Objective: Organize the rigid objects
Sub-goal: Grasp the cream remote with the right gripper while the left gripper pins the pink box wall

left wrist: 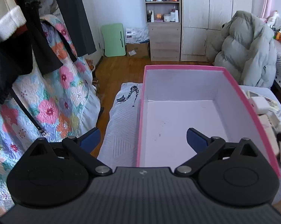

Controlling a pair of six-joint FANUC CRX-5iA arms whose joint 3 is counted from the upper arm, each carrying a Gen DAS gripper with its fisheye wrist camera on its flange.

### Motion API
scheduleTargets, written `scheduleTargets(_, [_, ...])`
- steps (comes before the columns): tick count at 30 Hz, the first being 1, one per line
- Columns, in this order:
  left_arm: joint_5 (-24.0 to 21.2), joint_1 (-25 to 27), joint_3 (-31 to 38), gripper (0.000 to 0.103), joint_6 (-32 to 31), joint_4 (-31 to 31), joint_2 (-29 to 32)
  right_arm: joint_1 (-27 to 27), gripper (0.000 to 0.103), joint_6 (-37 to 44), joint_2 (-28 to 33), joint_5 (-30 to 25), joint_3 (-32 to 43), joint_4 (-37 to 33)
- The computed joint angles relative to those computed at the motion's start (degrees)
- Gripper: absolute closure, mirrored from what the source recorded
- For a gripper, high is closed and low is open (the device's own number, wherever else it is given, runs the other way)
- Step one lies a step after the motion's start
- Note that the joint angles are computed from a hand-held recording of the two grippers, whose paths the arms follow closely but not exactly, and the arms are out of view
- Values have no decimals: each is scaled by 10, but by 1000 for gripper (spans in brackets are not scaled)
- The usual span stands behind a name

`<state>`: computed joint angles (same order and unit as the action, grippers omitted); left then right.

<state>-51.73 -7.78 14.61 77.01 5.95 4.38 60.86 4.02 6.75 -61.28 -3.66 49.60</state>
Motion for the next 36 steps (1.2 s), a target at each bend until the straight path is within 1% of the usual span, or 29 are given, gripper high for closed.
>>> scheduleTargets(2, [10,4,5,5,-7,14,15,-9,19,34,14,0,22,-40])
scheduleTargets(4, [11,2,17,10,-8,7,30,-14,20,65,33,-17,51,-77])
scheduleTargets(6, [10,-3,31,14,2,-17,43,-19,20,92,53,-39,80,-105])
scheduleTargets(7, [8,-5,37,18,6,-26,49,-20,20,104,60,-44,90,-118])
scheduleTargets(8, [3,-5,42,23,7,-28,54,-24,20,116,64,-45,97,-130])
scheduleTargets(9, [-6,-4,48,25,6,-26,60,-26,20,123,69,-47,103,-138])
scheduleTargets(10, [-24,-1,58,31,4,-19,69,-28,19,132,75,-49,109,-146])
scheduleTargets(11, [-44,2,68,33,5,-11,77,-27,20,137,80,-53,111,-142])
scheduleTargets(12, [-53,7,68,33,-3,9,81,-25,24,145,86,-60,115,-135])
scheduleTargets(13, [-54,14,62,33,-19,37,82,-24,34,153,90,-67,118,-128])
scheduleTargets(14, [-57,14,61,32,-26,42,82,-23,35,155,93,-72,120,-122])
scheduleTargets(16, [-54,7,60,33,-23,20,80,-28,38,150,87,-62,117,-127])
scheduleTargets(17, [-53,7,59,33,-26,18,81,-30,39,141,83,-57,113,-127])
scheduleTargets(18, [-54,9,56,33,-26,24,82,-32,49,130,79,-50,106,-122])
scheduleTargets(19, [-62,13,60,32,-17,29,86,-31,61,109,70,-39,91,-103])
scheduleTargets(20, [-73,17,65,33,-6,35,90,-34,65,103,66,-29,86,-98])
scheduleTargets(21, [-71,20,63,33,-4,41,90,-37,69,101,60,-21,84,-102])
scheduleTargets(23, [-62,20,59,33,-15,38,86,-45,71,93,50,0,78,-116])
scheduleTargets(24, [-61,20,58,36,-20,36,86,-49,71,92,47,5,78,-127])
scheduleTargets(26, [-61,19,55,63,-32,38,86,-56,71,80,39,21,69,-138])
scheduleTargets(27, [-64,20,55,72,-35,42,87,-59,71,75,33,32,63,-146])
scheduleTargets(28, [-68,20,55,87,-34,46,90,-62,72,66,26,45,56,-154])
scheduleTargets(29, [-73,21,54,94,-29,50,92,-65,73,55,18,61,46,-158])
scheduleTargets(30, [-71,22,51,96,-24,51,90,-66,74,49,12,74,38,-160])
scheduleTargets(33, [-50,20,38,97,-9,42,80,-68,76,31,1,106,19,-160])
scheduleTargets(36, [-30,15,27,99,-7,35,71,-71,76,21,-1,120,11,-160])
